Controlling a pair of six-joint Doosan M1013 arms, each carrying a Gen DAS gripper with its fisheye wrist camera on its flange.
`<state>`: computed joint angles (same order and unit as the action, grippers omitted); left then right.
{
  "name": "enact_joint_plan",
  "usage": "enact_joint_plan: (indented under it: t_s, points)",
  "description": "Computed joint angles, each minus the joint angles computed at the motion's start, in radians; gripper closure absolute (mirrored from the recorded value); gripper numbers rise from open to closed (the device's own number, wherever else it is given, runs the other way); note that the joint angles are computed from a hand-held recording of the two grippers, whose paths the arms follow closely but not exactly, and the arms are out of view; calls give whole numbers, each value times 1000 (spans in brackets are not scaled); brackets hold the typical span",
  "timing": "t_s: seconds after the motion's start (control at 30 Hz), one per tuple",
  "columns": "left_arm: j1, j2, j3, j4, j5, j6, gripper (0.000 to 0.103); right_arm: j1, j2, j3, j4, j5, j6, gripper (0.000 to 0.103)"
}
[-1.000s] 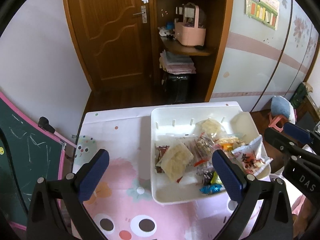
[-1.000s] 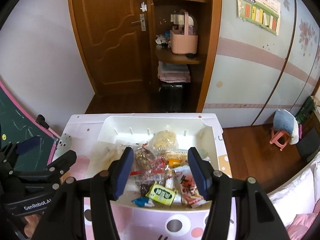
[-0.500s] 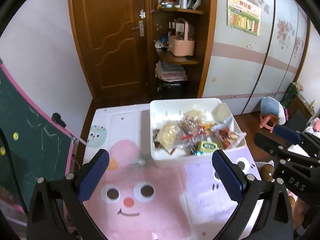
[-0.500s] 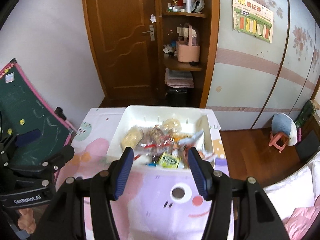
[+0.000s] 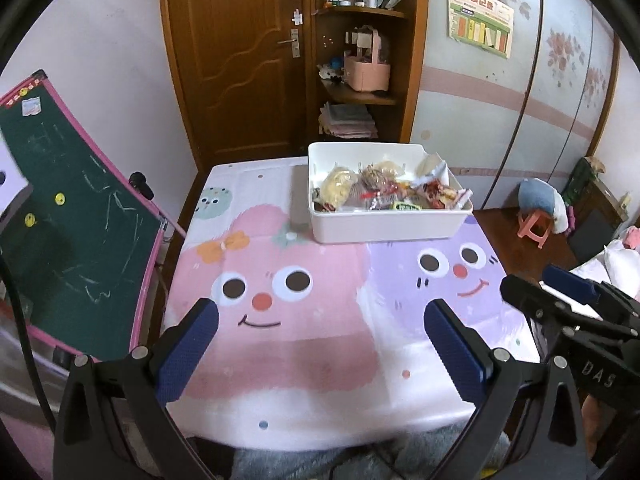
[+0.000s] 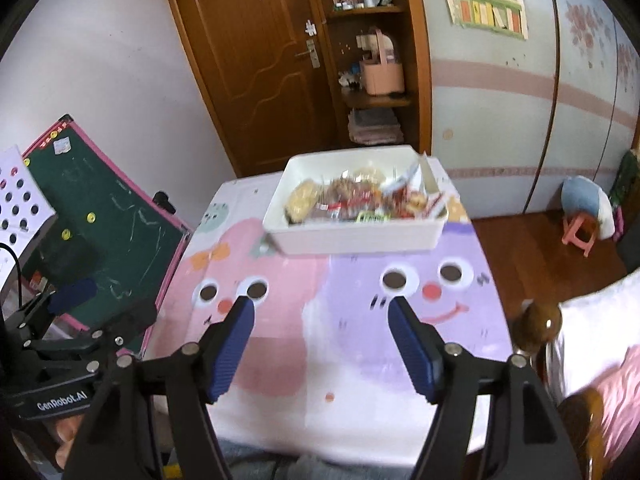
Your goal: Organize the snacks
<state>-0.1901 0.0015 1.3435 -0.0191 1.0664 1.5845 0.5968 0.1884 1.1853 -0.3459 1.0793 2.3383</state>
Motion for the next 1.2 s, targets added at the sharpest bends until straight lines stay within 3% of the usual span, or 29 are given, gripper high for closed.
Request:
enact_joint_plan:
  t_s: [0.23, 0.67, 1.2]
  points:
    - [8, -39, 60, -11, -13, -20, 1, 57, -40, 85, -112, 1, 93, 33]
    - [-4, -26, 61, 21, 8, -50, 1, 47, -42, 105, -27, -23, 41, 33]
    - [-3, -18, 61, 32, 16, -53, 1, 55, -36, 96, -50, -27, 48, 33]
